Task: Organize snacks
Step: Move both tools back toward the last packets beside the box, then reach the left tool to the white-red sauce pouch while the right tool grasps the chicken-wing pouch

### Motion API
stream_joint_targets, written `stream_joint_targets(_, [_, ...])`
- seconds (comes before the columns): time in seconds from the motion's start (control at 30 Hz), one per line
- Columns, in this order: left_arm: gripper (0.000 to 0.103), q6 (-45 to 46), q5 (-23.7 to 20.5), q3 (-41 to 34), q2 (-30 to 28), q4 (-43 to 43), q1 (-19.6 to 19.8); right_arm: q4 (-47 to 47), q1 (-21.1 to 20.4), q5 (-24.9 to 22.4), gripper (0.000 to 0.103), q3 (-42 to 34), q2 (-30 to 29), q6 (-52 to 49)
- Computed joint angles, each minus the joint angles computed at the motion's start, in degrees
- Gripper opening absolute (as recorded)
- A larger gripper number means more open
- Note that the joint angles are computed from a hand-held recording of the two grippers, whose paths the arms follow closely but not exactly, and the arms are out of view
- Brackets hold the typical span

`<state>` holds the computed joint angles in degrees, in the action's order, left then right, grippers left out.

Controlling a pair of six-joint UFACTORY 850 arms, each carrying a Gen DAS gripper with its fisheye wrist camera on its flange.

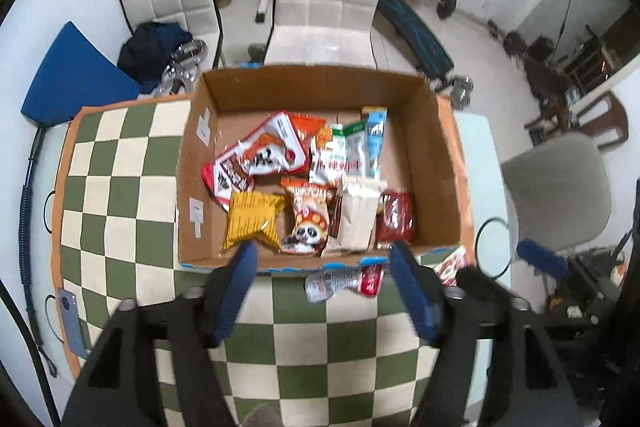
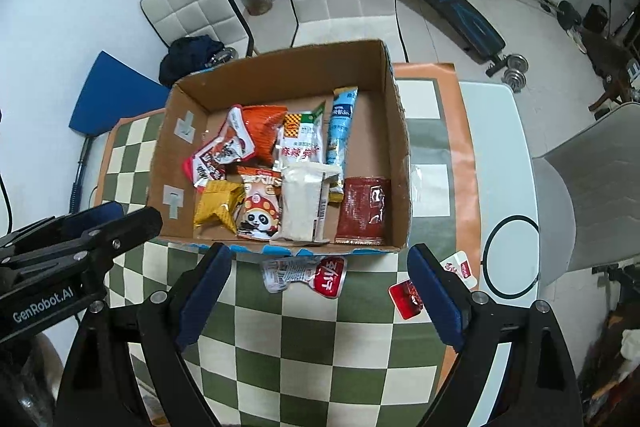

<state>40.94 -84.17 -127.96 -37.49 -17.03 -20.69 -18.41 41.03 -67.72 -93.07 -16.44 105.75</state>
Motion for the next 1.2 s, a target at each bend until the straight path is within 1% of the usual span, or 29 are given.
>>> stream_joint_targets(0.1, [0.075, 0.8, 2.6, 2.7, 2.1, -2.6, 0.8, -1.9, 1.1, 0.1, 0.096, -0.3, 0.3, 1.3])
stream_joint_targets(0.17, [0.076, 1.4, 5.9, 5.9, 4.3, -3.1, 1.0, -4.2, 2.2, 0.3, 0.096, 0.4, 0.9, 3.2])
stream_joint_targets(0.23, [0.076, 0.9, 8.0, 9.0, 6.0, -2.4, 1.1, -6.8, 3.5, 1.0, 0.096, 2.8, 2.5, 6.8])
stream_joint_targets(0.3, [0.076, -0.9, 8.4, 11.4, 6.9, -1.2, 1.3, -7.4, 4.5, 2.1, 0.096, 6.2, 4.5, 10.5])
stream_joint_targets(0.4, [0.076, -4.4, 8.4, 16.1, 7.9, 0.8, 1.6, -6.3, 5.6, 6.5, 0.096, 13.1, 8.3, 16.3])
stream_joint_targets(0.43, [0.076, -5.5, 8.8, 18.1, 8.2, 2.1, 1.5, -5.5, 5.9, 8.3, 0.096, 15.7, 9.5, 18.2])
stream_joint_targets(0.47, [0.076, -6.2, 9.1, 19.8, 8.6, 3.2, 1.4, -4.1, 6.3, 11.1, 0.096, 19.1, 11.0, 20.6])
stream_joint_targets(0.5, [0.076, -7.0, 9.5, 22.1, 9.2, 4.4, 1.3, -2.9, 6.5, 13.4, 0.096, 21.7, 12.0, 21.9])
stream_joint_targets(0.57, [0.076, -8.4, 11.5, 26.9, 10.8, 6.6, 0.8, -1.2, 7.4, 16.4, 0.096, 25.7, 13.3, 24.0])
stream_joint_targets(0.67, [0.076, -10.6, 16.2, 34.4, 13.6, 9.8, -0.8, 0.4, 8.8, 18.5, 0.091, 29.5, 13.7, 26.1])
stream_joint_targets(0.7, [0.076, -11.9, 18.2, 36.8, 14.5, 10.7, -1.6, 0.5, 9.2, 19.1, 0.088, 30.3, 13.8, 26.9])
stream_joint_targets(0.77, [0.076, -15.1, 22.7, 41.1, 16.2, 12.5, -3.2, 1.6, 9.8, 20.8, 0.085, 32.6, 14.0, 28.5])
stream_joint_targets(0.83, [0.076, -19.2, 26.7, 44.0, 16.9, 14.0, -4.5, 2.0, 10.4, 21.8, 0.085, 34.4, 14.2, 30.0])
stream_joint_targets(1.07, [0.076, -36.3, 37.8, 52.1, 17.9, 19.6, -6.9, 5.5, 11.2, 20.7, 0.084, 36.8, 13.7, 29.2])
stream_joint_targets(1.1, [0.076, -38.1, 38.8, 53.0, 18.1, 20.7, -7.1, 6.0, 11.3, 20.7, 0.084, 37.1, 13.7, 29.0])
stream_joint_targets(1.13, [0.078, -39.5, 39.8, 53.8, 18.2, 21.6, -7.3, 6.5, 11.3, 20.6, 0.084, 37.1, 13.7, 28.7])
stream_joint_targets(1.17, [0.078, -39.0, 41.4, 54.7, 18.7, 20.4, -7.1, 7.3, 11.4, 20.4, 0.084, 37.3, 13.6, 28.0])
stream_joint_targets(1.2, [0.078, -39.9, 42.6, 55.5, 19.3, 21.6, -7.2, 7.8, 11.5, 20.3, 0.084, 37.4, 13.6, 27.5])
